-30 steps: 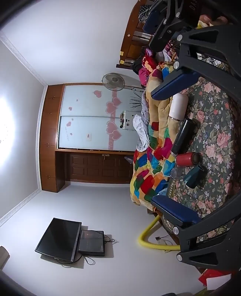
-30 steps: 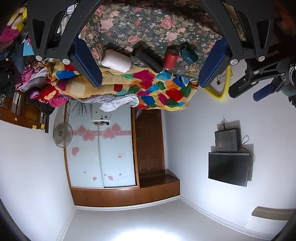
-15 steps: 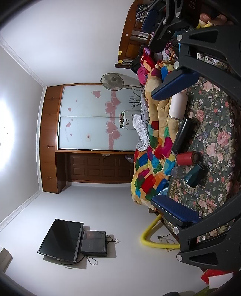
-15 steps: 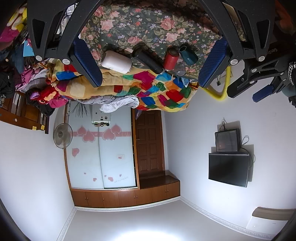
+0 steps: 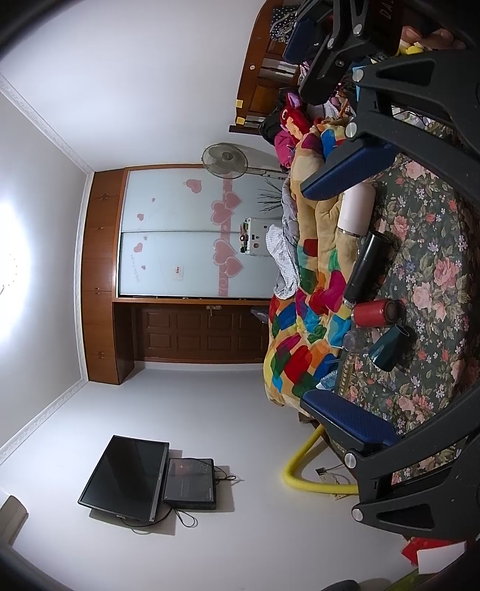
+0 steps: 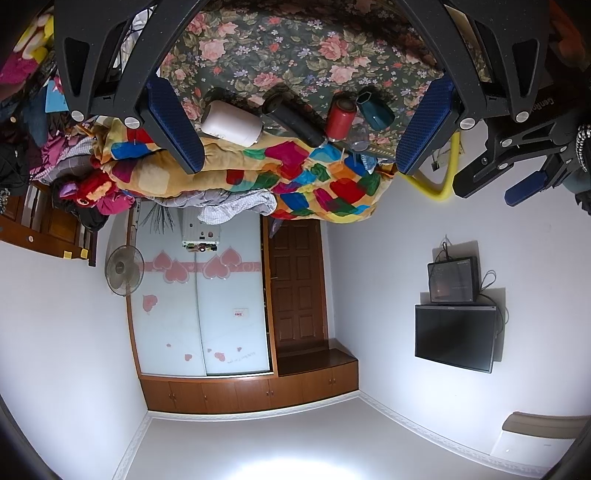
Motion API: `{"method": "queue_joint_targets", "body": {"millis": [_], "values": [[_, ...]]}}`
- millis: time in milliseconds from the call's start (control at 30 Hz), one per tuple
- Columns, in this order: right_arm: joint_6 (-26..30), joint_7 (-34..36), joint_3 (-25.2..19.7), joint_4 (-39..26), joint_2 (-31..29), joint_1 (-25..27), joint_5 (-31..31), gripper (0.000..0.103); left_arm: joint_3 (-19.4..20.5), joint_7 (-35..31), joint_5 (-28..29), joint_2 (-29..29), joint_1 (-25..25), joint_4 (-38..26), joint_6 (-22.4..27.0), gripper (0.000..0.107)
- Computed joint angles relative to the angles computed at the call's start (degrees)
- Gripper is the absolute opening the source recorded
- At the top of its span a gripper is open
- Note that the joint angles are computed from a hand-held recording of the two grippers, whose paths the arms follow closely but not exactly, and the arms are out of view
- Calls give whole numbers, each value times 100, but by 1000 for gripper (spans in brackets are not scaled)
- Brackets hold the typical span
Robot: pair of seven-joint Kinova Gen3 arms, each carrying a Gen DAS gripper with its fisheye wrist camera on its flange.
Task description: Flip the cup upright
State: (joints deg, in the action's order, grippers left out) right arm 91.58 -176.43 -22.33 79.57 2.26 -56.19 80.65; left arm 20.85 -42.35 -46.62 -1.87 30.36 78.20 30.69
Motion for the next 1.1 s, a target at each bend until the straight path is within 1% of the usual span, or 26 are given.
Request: {"method": "queue_joint_targets", "body": {"millis": [100,467,1100], "values": [[6,-1,3,-6,12,-8,2,103,32,171,-176,22,18,19,12,103],[7,-6,3,7,6,-8,-2,103,16,260,-266,6,51,47,17,103],[-12,-1,7,23,-10,12,-60,103,-19,212,-147,31,20,60,-41,103]]}}
